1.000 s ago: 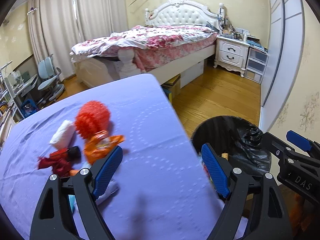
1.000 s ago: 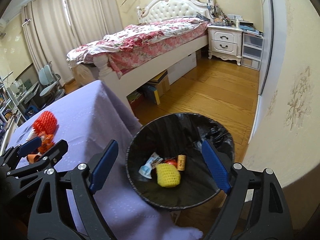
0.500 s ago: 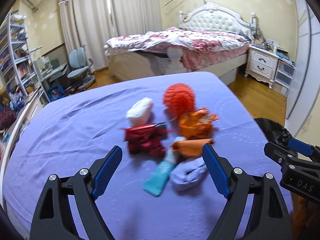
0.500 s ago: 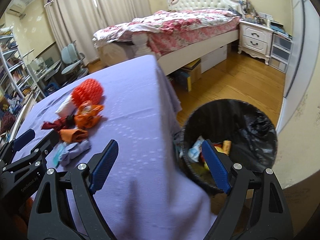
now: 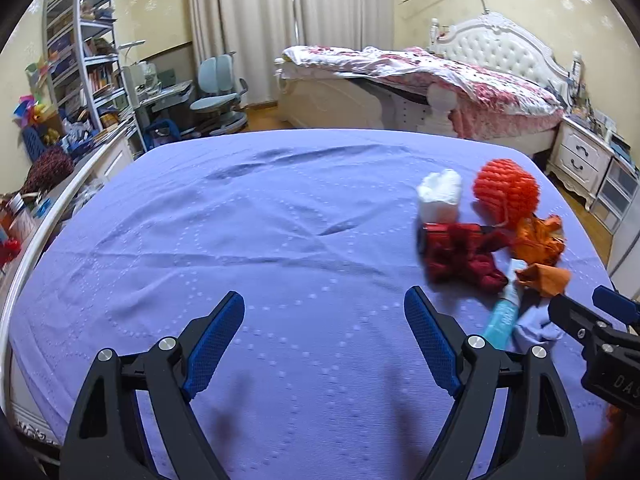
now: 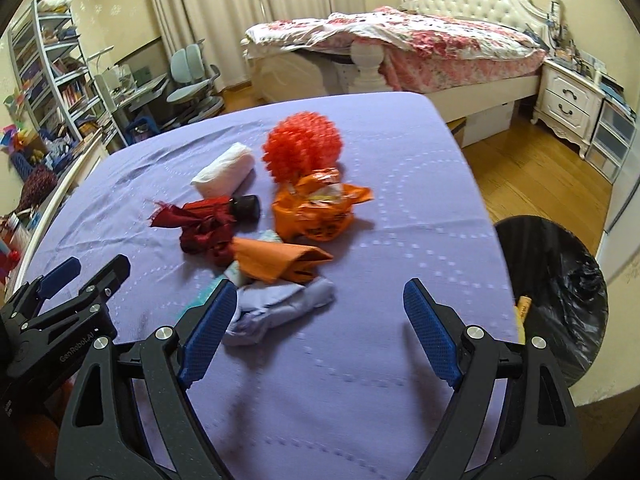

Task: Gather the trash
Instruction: 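Return both tools to the bed and grasp the light blue cloth with right gripper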

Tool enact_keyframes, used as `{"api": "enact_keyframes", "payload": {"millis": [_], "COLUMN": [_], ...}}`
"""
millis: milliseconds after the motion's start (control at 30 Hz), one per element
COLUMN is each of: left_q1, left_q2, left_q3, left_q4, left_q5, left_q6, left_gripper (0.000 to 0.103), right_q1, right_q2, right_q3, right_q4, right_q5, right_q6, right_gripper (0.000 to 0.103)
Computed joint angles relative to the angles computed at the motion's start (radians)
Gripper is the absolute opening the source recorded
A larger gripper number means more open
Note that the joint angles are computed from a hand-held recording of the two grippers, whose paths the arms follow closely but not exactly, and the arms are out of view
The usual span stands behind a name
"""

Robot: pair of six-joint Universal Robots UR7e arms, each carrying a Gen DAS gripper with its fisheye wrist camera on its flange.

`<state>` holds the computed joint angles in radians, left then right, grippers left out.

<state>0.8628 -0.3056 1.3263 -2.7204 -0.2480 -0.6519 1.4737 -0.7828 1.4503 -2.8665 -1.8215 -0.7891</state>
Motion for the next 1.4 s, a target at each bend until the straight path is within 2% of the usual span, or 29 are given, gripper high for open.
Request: {"api": "enact_keyframes", "payload": {"millis": [133,200,467,800,867,933,1033,1200,1400], "left_q1": [0.007,0.009,0.012,0.013,0.011,0.011,0.011,0.013,0.012], "left_q2": [-0.022,-0.03,-0.019,-0.012,-0.008,-0.006,-0.007,-0.006,0.002], "left_q3": [0.027,0.039,0.029,0.017,0.009,0.007,0.01,0.008,-0.003], "left_q4": [0.01,0.004,-0.071,-0.059,-0.041,-0.037,-0.044,-0.046,-0.045], "left_q5": [-0.03,-0.047,-0.074,-0.082,-0.078,-0.077,-0.08,-0.088,-0.092], "left_q6": [-0.043,-0.05,0.034,0.044,0.038,0.039,0.043,0.047,0.054], "left_gripper": [0.082,0.082,0.082,0.082,0.082,0.082,0.082,0.082,0.082], "right_q1": [0.013,0.013,-0.007,-0.017,-0.014,-0.013,-0.015,-0.02,-0.028], "right_q2": [0.029,0.025,-0.005,-0.02,-0.002,0.011,0.009,-0.01,-0.021], "right_q3": [-0.01,-0.009,0.004,0.006,-0.006,-0.02,-0.034,-0.027,-0.046], "right_q4": [-0.014,0.0,-0.007,-0.016,-0.034,-0.029,0.01,0.01,0.062], "right_q5": [-0.063,-0.06,-0.087,-0.074,-0.077,-0.078,-0.064,-0.075,-0.06], "right_q6": [-0.02,-0.011,-0.016,0.0,-0.018,-0.023,-0.021,-0.041,0.015], "right_gripper": [0.083,0.083,0.084,0.084,0.081,0.069,0.061,0.061,0.062]}}
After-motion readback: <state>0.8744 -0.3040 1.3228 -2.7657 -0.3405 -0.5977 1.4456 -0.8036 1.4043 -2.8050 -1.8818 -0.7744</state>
